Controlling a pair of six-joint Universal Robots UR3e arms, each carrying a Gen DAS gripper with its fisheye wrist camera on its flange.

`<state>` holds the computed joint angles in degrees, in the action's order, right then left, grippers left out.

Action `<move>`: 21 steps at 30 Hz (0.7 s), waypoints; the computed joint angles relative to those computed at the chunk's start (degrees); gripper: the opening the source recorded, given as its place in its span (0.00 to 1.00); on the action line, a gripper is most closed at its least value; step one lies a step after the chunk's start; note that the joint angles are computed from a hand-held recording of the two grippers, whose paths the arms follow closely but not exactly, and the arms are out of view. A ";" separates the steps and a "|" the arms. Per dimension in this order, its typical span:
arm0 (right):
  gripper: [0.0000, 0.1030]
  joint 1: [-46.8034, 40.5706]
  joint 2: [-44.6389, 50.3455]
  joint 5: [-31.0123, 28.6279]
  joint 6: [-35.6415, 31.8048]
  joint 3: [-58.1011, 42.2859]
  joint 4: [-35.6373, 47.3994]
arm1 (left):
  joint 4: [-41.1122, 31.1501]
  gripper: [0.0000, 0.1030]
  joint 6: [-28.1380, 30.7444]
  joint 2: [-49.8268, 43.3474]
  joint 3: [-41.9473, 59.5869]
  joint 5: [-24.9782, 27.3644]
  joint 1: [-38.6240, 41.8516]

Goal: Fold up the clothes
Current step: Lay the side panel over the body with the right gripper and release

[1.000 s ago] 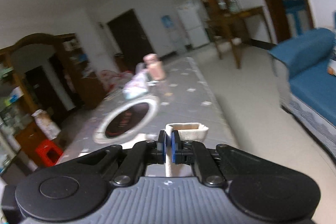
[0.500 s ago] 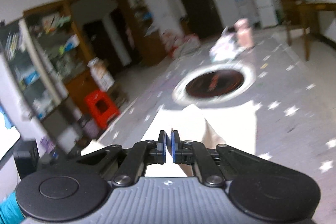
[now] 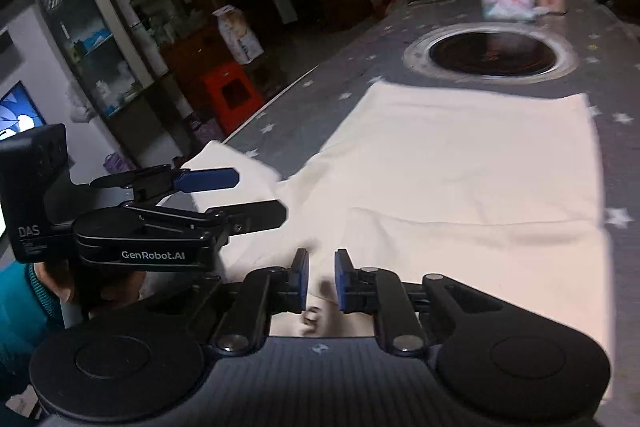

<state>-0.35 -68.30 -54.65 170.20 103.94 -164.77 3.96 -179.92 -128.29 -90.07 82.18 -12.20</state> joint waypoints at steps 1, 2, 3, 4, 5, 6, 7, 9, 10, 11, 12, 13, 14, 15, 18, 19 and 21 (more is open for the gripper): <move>0.15 -1.27 -1.79 -0.41 -0.34 1.96 -0.38 | -0.15 0.81 0.26 -0.40 0.65 -0.47 -0.32; 0.16 -2.46 -3.39 -1.31 -0.34 4.01 -1.14 | -0.40 0.81 0.52 -0.83 1.36 -0.95 -0.66; 0.16 -3.68 -4.97 -2.19 -0.37 5.98 -1.84 | -1.12 0.81 0.73 -1.38 2.29 -1.45 -1.04; 0.16 -5.08 -6.51 -2.86 -0.42 7.99 -2.34 | -1.86 0.78 0.94 -1.94 3.26 -1.95 -1.42; 0.16 -6.71 -8.03 -3.24 -0.51 10.09 -2.54 | -2.64 0.75 1.20 -2.53 4.26 -2.36 -1.83; 0.16 -8.18 -9.21 -3.62 -0.47 11.94 -2.79 | -3.62 0.73 1.63 -3.22 5.37 -2.31 -2.34; 0.16 -9.36 -9.91 -4.04 -0.20 13.51 -3.20 | -4.61 0.69 2.07 -3.91 6.52 -2.25 -2.85; 0.17 -11.78 -11.17 -4.88 0.27 16.46 -3.94 | -6.68 0.65 2.94 -5.34 8.90 -2.16 -3.86; 0.17 -13.07 -11.70 -4.66 0.34 17.63 -4.08 | -7.77 0.65 3.37 -6.09 10.18 -2.11 -4.36; 0.17 -14.46 -12.16 -3.51 0.16 18.46 -3.88 | -8.80 0.65 3.69 -6.76 11.36 -1.98 -4.82; 0.17 -15.61 -12.68 -2.56 -0.01 19.23 -3.93 | -9.66 0.65 3.34 -7.18 12.21 -1.40 -5.14; 0.18 -16.43 -13.30 -1.89 -0.13 19.97 -4.43 | -10.34 0.65 2.89 -7.56 12.88 -1.13 -5.31; 0.20 -17.04 -13.76 -1.43 -0.13 20.41 -4.91 | -10.97 0.65 2.80 -7.74 13.26 -1.08 -5.39; 0.23 -17.34 -14.00 -1.28 0.05 20.39 -5.36 | -11.57 0.65 2.98 -7.79 13.48 -1.14 -5.45; 0.30 -17.39 -14.10 -2.79 -0.70 20.23 -6.96 | -12.90 0.48 3.79 -8.24 14.31 -1.20 -5.87; 0.33 -17.12 -14.08 -3.58 -1.22 20.30 -7.44 | -12.54 0.40 4.02 -8.37 14.24 -1.02 -6.11; 0.36 -16.57 -14.18 -4.84 -2.27 20.75 -8.34 | -11.74 0.25 4.74 -8.48 14.13 -0.57 -6.58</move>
<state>-16.92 -82.48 -59.48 167.92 124.69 -173.11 -7.77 -175.18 -136.77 -75.94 81.61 -18.79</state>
